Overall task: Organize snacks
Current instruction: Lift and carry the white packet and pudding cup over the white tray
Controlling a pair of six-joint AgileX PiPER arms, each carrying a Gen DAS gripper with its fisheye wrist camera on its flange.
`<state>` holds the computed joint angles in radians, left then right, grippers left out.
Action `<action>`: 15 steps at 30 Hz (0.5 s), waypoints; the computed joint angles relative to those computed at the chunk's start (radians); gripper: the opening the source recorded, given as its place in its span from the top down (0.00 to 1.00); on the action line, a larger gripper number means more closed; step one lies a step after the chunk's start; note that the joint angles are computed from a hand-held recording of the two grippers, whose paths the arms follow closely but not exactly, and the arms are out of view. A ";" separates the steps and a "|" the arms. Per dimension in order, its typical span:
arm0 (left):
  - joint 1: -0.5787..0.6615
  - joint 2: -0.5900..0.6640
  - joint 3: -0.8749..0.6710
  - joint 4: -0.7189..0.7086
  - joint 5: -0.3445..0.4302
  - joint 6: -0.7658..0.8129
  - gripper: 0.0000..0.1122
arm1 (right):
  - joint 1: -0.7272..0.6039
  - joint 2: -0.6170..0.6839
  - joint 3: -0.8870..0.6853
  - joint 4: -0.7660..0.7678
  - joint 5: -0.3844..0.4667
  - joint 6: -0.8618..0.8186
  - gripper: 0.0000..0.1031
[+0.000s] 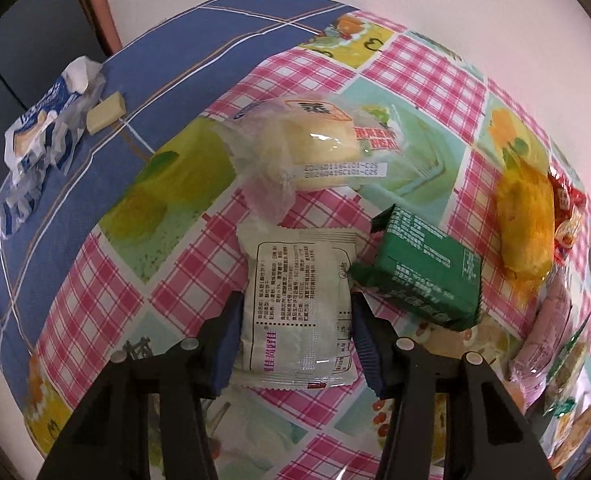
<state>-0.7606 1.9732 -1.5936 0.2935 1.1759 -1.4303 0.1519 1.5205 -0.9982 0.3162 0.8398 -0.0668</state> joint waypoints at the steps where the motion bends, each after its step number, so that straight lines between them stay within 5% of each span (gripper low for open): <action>1: -0.001 -0.006 0.009 0.002 0.000 -0.012 0.52 | 0.000 -0.001 0.000 0.005 0.002 -0.003 0.61; 15: -0.016 -0.105 0.081 -0.003 -0.014 -0.068 0.53 | 0.009 -0.031 -0.038 0.025 0.056 -0.007 0.62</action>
